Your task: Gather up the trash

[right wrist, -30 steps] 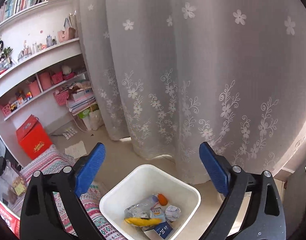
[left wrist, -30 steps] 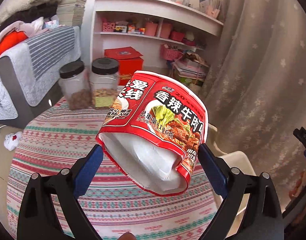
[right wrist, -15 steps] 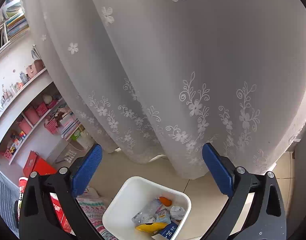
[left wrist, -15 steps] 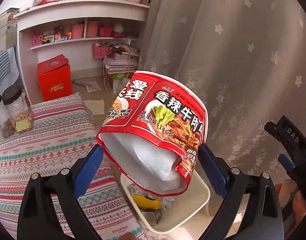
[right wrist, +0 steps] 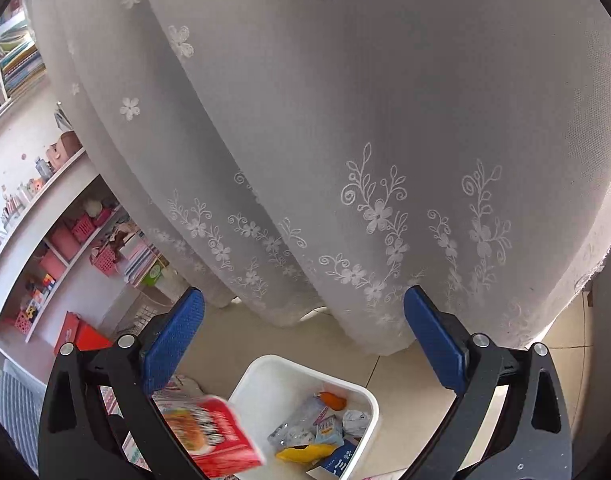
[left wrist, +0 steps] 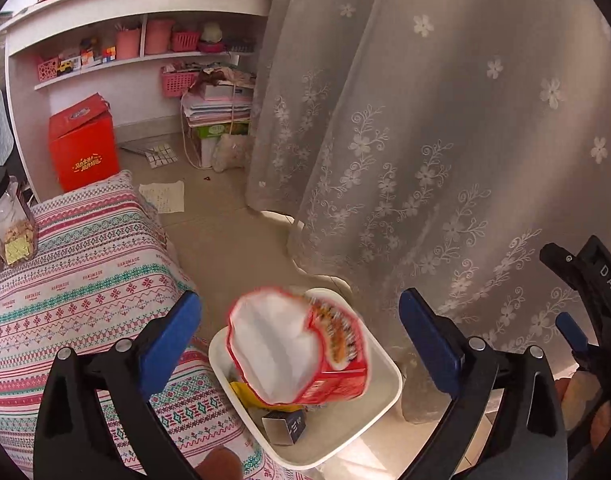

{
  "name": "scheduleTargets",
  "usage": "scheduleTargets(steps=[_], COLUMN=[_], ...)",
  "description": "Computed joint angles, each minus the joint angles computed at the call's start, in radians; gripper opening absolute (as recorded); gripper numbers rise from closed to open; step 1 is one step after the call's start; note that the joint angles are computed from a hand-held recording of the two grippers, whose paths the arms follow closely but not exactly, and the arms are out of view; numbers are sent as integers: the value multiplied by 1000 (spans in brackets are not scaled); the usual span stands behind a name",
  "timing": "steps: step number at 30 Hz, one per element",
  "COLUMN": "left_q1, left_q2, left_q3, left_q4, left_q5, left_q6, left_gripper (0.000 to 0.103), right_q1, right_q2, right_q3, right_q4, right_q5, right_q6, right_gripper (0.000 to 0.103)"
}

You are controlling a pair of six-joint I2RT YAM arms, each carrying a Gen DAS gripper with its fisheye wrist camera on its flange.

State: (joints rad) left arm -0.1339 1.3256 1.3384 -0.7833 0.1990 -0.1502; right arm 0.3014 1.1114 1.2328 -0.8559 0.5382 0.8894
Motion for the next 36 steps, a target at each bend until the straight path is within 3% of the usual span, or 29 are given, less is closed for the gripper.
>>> scheduleTargets(steps=[4, 11, 18, 20, 27, 31, 36], left_q1=[30, 127, 549, 675, 1045, 1155, 1227], left_q2=[-46, -162, -265, -286, -203, -110, -79], left_q3=[-12, -54, -113, -139, -129, -59, -51], left_q4=[-21, -50, -82, -59, -76, -130, -97], left_q5=[-93, -373, -147, -87, 151, 216, 202], left_q6=[20, 83, 269, 330, 500, 552, 585], left_gripper=[96, 96, 96, 96, 96, 96, 96], right_q1=[87, 360, 620, 671, 766, 809, 860], right_q2=[26, 123, 279, 314, 511, 616, 694], right_q3=[25, 84, 166, 183, 349, 449, 521], right_q4=[-17, -45, -4, 32, -5, -21, 6], right_q5=[24, 159, 249, 234, 168, 160, 161], right_q6=[10, 35, -2, -30, -27, -44, -79], right_gripper=[96, 96, 96, 96, 96, 96, 96])
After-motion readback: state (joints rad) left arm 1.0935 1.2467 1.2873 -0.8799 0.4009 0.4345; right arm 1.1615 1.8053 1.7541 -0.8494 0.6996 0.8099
